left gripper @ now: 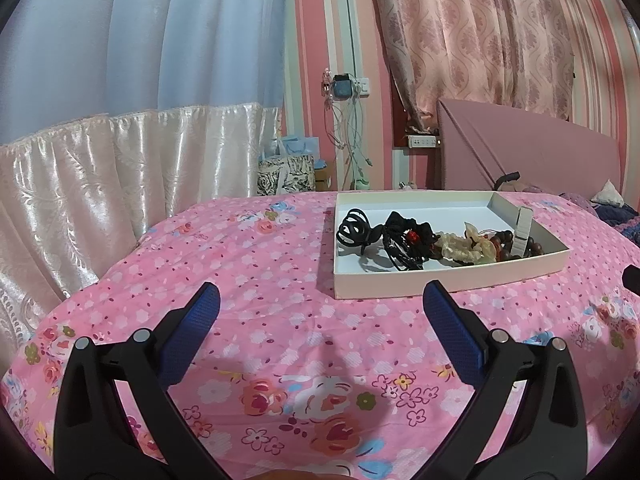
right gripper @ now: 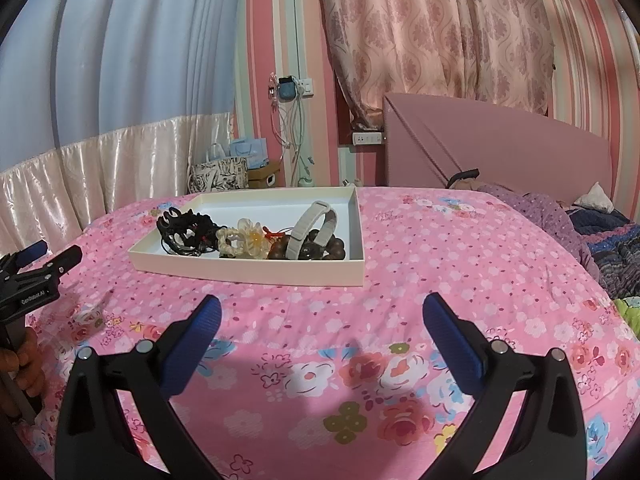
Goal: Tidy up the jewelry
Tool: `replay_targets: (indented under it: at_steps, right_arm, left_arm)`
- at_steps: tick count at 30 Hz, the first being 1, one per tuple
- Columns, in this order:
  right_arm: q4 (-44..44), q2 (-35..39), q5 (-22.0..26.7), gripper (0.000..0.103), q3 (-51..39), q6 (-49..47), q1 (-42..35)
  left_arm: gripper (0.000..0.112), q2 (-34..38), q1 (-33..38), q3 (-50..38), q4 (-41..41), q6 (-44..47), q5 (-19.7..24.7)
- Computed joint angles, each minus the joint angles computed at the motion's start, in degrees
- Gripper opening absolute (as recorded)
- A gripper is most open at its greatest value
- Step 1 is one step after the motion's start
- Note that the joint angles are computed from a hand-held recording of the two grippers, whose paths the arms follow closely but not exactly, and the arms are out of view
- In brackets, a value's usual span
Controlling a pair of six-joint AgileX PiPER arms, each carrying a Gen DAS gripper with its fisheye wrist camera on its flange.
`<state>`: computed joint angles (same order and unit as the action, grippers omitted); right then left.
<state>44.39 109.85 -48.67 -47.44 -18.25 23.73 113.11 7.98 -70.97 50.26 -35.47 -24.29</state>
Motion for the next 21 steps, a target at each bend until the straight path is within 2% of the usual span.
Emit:
replay_targets:
  at_steps: [4, 8, 16, 21]
  right_arm:
    - [-0.1, 0.1, 0.2, 0.101, -0.3, 0.1, 0.0]
    - [-0.7, 0.2, 0.5, 0.101, -0.5, 0.7, -0.2]
    - [1.3, 0.1, 2.4, 0.101, -1.6, -0.1, -0.2]
    - [4.4, 0.7, 1.8, 0.101, -2.5, -2.8, 0.8]
  left_arm:
    - [0.1, -0.4, 0.2, 0.8, -1.6, 0.9, -1.0]
    - [0.1, -0.1, 0.0, -0.1, 0.8, -1.5, 0.3]
    - [0.1, -1.0, -1.5, 2.0, -7.3, 8.1, 0.8]
    - [0.1, -1.0, -1.2, 2.0, -7.7, 7.6, 0.4]
